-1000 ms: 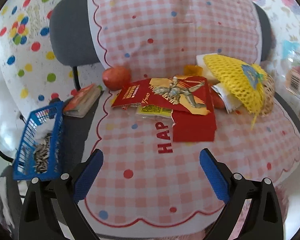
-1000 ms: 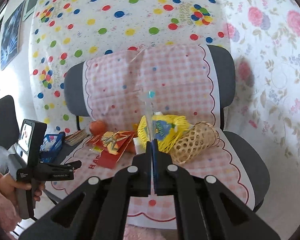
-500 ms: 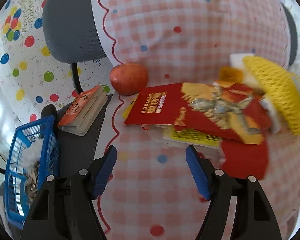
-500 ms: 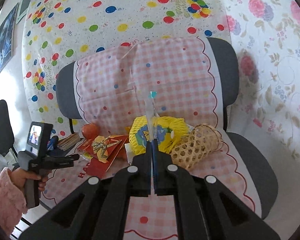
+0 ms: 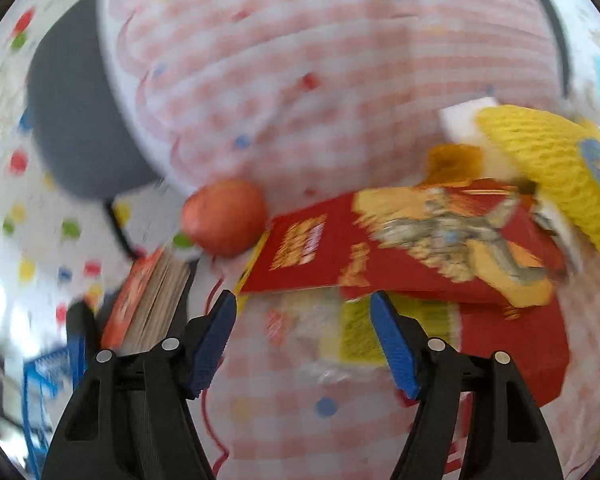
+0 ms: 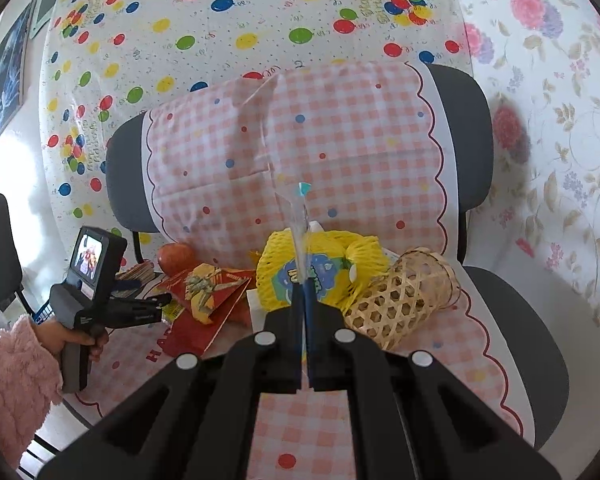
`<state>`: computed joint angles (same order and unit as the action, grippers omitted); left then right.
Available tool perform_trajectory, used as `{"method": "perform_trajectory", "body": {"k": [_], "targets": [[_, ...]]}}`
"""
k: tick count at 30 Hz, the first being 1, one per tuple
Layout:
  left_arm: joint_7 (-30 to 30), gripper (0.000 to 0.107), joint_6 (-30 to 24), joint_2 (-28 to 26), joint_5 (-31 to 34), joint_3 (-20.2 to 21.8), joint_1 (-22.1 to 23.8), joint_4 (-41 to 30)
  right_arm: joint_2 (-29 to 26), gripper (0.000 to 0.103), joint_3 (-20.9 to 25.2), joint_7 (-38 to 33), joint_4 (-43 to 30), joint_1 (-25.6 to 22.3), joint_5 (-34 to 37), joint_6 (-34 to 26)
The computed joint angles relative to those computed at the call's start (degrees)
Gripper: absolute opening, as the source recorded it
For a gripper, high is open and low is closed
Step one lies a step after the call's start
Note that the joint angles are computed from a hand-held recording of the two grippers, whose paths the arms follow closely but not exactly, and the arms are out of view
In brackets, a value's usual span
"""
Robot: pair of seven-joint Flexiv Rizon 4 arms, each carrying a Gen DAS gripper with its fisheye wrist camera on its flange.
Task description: Collect trash
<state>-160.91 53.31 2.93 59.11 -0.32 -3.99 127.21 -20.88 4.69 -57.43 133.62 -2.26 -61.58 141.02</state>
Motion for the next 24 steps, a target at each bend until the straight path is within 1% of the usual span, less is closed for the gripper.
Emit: {"method": "perform_trajectory", "body": {"k": [1, 5, 9, 10, 12, 14, 15, 16, 17, 20, 22, 24], "targets": [[0.7, 0.069, -0.3, -0.8, 0.9, -0.6, -0.2, -1.2, -0.1, 0.001, 0.0, 0.1, -0.1, 0.1, 0.1, -0.1], [2.4, 0.069, 1.3, -4.4, 2.1, -0.5, -0.8, -4.9, -0.4, 0.001, 0.1, 0.6, -0.6, 0.2, 0.4, -0.4], [4.9, 0.068, 1.6, -7.3, 2.4, 0.5, -2.1, -8.4, -0.4, 0.001, 0.1, 1.4, -1.0, 0.1, -0.1, -0.6], [5.6, 0.066, 2.5, -8.4, 2.3, 1.0, -2.2, -9.4, -0.3, 0.001, 0.1, 1.5, -1.0, 0.0, -0.1, -0.6], [8.0, 0.06, 3.7, -9.9, 1.8, 1.9, -2.4, -10.7, -0.4, 0.001, 0.0, 1.6, -1.1, 0.0, 0.0, -0.5], [10.4, 0.04, 4.3, -11.1, 1.0, 2.8, -2.7, -11.8, -0.6, 0.001, -0.1, 1.8, -1.3, -0.1, -0.2, -0.5], [11.4, 0.033, 3.9, -11.3, 0.8, 3.2, -3.2, -12.1, -0.7, 0.001, -0.2, 2.1, -1.5, -0.3, -0.5, -0.5], [11.9, 0.022, 3.5, -11.2, 0.9, 3.5, -3.7, -12.3, -0.7, 0.001, -0.2, 2.2, -1.5, -0.3, -0.4, -0.5], [12.1, 0.015, 3.5, -10.9, 1.1, 3.8, -4.1, -12.3, -0.7, 0.001, -0.2, 2.2, -1.6, -0.3, -0.4, -0.5], [8.4, 0.006, 2.6, -7.7, 4.3, 4.6, -5.1, -11.4, -0.8, 0.001, -0.3, 1.9, -1.7, -0.5, -0.3, -0.2], [4.4, 0.002, 2.0, -4.2, 5.9, 4.6, -4.6, -10.0, -0.9, 0.001, -0.3, 2.0, -1.7, -0.5, -0.2, 0.0], [-0.1, 0.001, 0.9, 0.4, 7.2, 4.0, -3.7, -8.0, -0.8, 0.001, -0.3, 1.5, -1.7, -0.3, 0.6, 0.1]]}}
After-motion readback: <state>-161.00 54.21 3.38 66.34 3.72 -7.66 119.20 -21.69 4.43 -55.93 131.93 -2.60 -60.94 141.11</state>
